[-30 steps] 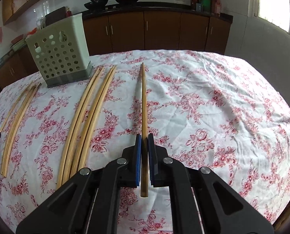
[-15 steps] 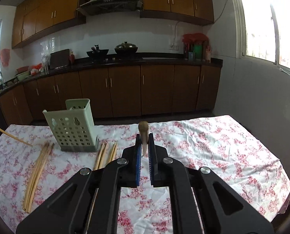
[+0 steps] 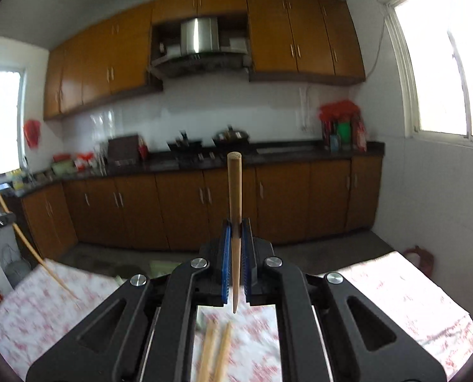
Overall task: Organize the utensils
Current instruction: 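Lift the left tool's chopstick upright over the green holder while the right tool does likewise, then open the left tool over the holder while the right tool releases its chopstick, then lower the left tool onto a chopstick while the right tool grasps another chopstick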
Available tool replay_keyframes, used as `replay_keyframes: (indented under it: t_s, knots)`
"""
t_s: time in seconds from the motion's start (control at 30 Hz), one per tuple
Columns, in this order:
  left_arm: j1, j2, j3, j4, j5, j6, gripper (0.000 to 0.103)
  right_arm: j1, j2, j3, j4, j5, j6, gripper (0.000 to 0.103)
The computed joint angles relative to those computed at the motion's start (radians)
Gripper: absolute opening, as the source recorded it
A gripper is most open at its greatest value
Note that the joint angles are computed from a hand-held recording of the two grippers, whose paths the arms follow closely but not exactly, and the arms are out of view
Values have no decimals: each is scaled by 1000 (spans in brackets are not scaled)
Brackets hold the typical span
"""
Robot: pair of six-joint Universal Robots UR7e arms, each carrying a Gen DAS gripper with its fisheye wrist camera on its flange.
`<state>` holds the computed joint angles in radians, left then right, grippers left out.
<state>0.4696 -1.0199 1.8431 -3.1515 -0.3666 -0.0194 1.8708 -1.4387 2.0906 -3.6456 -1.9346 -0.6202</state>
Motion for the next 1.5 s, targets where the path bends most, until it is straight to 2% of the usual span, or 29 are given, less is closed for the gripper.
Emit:
replay_keyframes:
  t_s: [0.13, 0.27, 0.4, 0.53, 0.73, 0.8, 0.83, 0.9, 1.13, 1.23, 1.33, 1.4, 1.5]
  knots:
    - [-23, 63, -99, -147, -72, 132, 8, 20, 15, -39, 40, 81, 54, 7]
    - [-15, 135, -168, -243, -144, 191, 8, 24, 72, -67, 46, 83, 23, 7]
    - [25, 203, -210, -260, -207, 183, 8, 1, 107, -88, 93, 60, 41, 7]
    - [68, 232, -212, -167, -262, 78, 8, -17, 115, -87, 143, 39, 73, 7]
    - [107, 241, -194, -80, -292, -5, 8, -33, 111, -82, 216, 28, 109, 8]
    - [112, 241, -194, -70, -292, -18, 8, -35, 113, -86, 228, 26, 111, 12]
    - [116, 242, -198, -69, -285, -18, 10, -31, 113, -85, 223, 20, 109, 14]
    - [118, 242, -196, -67, -280, -24, 13, -31, 115, -86, 215, 20, 104, 25]
    - [95, 193, -143, -129, -251, -39, 25, -12, 77, -62, 171, 13, 113, 26]
    - [64, 139, -76, -152, -215, -44, 32, -13, 27, -27, 172, -27, 120, 29]
    - [33, 62, 21, -48, -132, -142, 38, -40, -22, 28, 204, -87, 115, 30]
    - [27, 2, 91, 95, -97, -263, 40, -83, -49, 78, 252, -118, 131, 30]
    - [42, -77, 183, 386, -96, -508, 40, -168, -69, 156, 379, -118, 156, 28]
